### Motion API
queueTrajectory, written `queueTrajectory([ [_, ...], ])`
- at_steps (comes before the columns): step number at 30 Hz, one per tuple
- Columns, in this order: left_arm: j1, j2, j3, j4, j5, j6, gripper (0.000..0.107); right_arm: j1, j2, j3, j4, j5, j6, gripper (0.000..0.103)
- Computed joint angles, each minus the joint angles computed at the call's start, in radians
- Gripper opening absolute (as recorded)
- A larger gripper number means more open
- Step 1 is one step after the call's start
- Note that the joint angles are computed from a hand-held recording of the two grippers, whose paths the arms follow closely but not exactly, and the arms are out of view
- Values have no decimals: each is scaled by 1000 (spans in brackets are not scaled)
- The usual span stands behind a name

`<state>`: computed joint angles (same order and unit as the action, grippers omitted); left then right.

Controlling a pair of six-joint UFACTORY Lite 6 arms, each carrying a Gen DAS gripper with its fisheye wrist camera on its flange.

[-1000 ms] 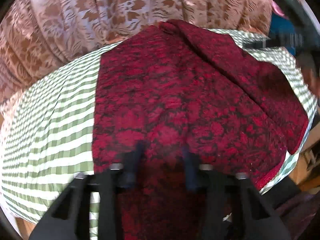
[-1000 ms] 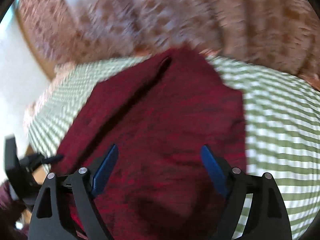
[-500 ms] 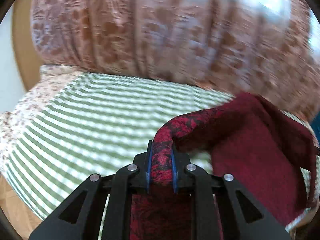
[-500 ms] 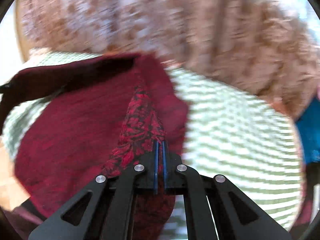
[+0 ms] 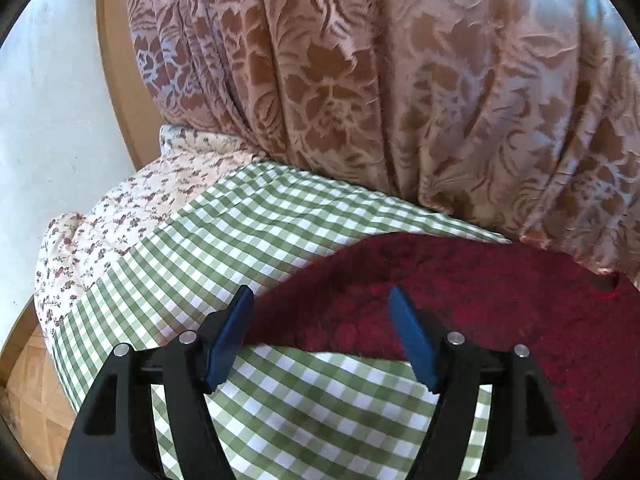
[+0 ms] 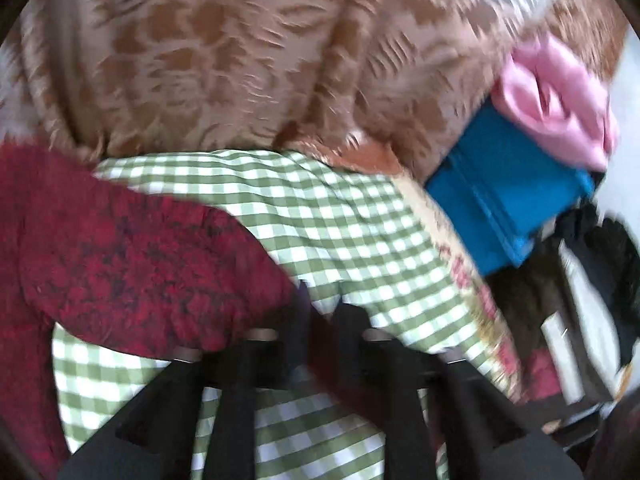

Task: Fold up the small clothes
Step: 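Lay the top flat on the sheet and open both grippers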

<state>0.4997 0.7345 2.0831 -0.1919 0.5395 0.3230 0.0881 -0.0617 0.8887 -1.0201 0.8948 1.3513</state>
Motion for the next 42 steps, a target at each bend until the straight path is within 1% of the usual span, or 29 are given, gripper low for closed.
queueTrajectory([
  [1, 16, -57, -90, -84, -28, 96, 70, 14, -39, -33, -13, 2, 44, 67],
  [2, 30, -123, -186, -186, -21, 200, 70, 61, -88, -71, -43, 25, 108, 68],
  [4, 64, -228, -345, -375, 51, 410, 70, 140, -186, -137, -23, 30, 124, 68],
  [6, 104, -326, -517, -531, 137, 619, 70, 244, -309, -219, 86, -34, 90, 68],
  [8, 156, -408, -688, -635, 263, 791, 70, 381, -395, -297, 188, -77, 118, 68],
  [10, 212, -468, -837, -657, 423, 882, 70, 521, -444, -361, 270, -124, 177, 68],
  [11, 227, -510, -917, -650, 458, 910, 70, 618, -458, -398, 299, -152, 251, 68],
  [13, 257, -589, -1072, -626, 493, 986, 70, 748, -463, -442, 322, -219, 374, 68],
  [15, 285, -625, -1157, -602, 530, 1031, 70, 886, -439, -478, 296, -293, 548, 68],
  [16, 306, -644, -1204, -592, 566, 1054, 68, 951, -410, -472, 294, -314, 607, 66],
  [18, 332, -703, -1278, -578, 593, 1089, 65, 1026, -344, -450, 289, -348, 667, 57],
  [19, 331, -741, -1328, -576, 581, 1112, 55, 1089, -289, -428, 264, -361, 741, 49],
  [20, 318, -763, -1358, -576, 552, 1122, 48, 1113, -249, -411, 248, -378, 774, 40],
  [21, 308, -785, -1386, -577, 523, 1139, 31, 1141, -189, -375, 242, -378, 794, 36],
  [22, 303, -801, -1404, -582, 506, 1159, 21, 1137, -164, -362, 241, -380, 786, 29],
  [23, 306, -802, -1397, -582, 515, 1158, 19, 1148, -120, -326, 243, -368, 778, 24],
  [24, 311, -813, -1388, -583, 529, 1151, 17, 1149, -110, -307, 253, -352, 753, 22],
  [25, 339, -840, -1374, -580, 555, 1164, 15, 1164, -101, -276, 264, -319, 731, 20],
  [28, 410, -834, -1280, -554, 618, 1192, 15, 1255, -124, -190, 260, -178, 686, 18],
  [30, 445, -829, -1269, -526, 614, 1207, 15, 1324, -126, -148, 301, -112, 638, 18],
  [32, 444, -812, -1302, -490, 551, 1209, 15, 1342, -83, -163, 355, -157, 631, 18],
  [33, 433, -817, -1343, -479, 494, 1208, 16, 1342, -85, -196, 372, -186, 637, 18],
  [35, 430, -817, -1378, -484, 469, 1192, 21, 1334, -23, -230, 370, -274, 693, 18],
  [36, 437, -826, -1373, -484, 483, 1170, 29, 1352, -22, -244, 338, -275, 749, 20],
  [37, 445, -828, -1361, -484, 502, 1161, 36, 1356, -41, -257, 324, -276, 775, 25],
  [38, 467, -839, -1347, -500, 528, 1166, 40, 1350, -89, -281, 324, -279, 779, 39],
  [39, 486, -847, -1334, -516, 542, 1177, 45, 1348, -131, -296, 338, -267, 764, 47],
  [40, 494, -857, -1314, -544, 554, 1185, 46, 1335, -173, -313, 350, -248, 736, 57],
  [42, 480, -867, -1295, -590, 562, 1183, 48, 1328, -242, -314, 340, -160, 728, 61],
])
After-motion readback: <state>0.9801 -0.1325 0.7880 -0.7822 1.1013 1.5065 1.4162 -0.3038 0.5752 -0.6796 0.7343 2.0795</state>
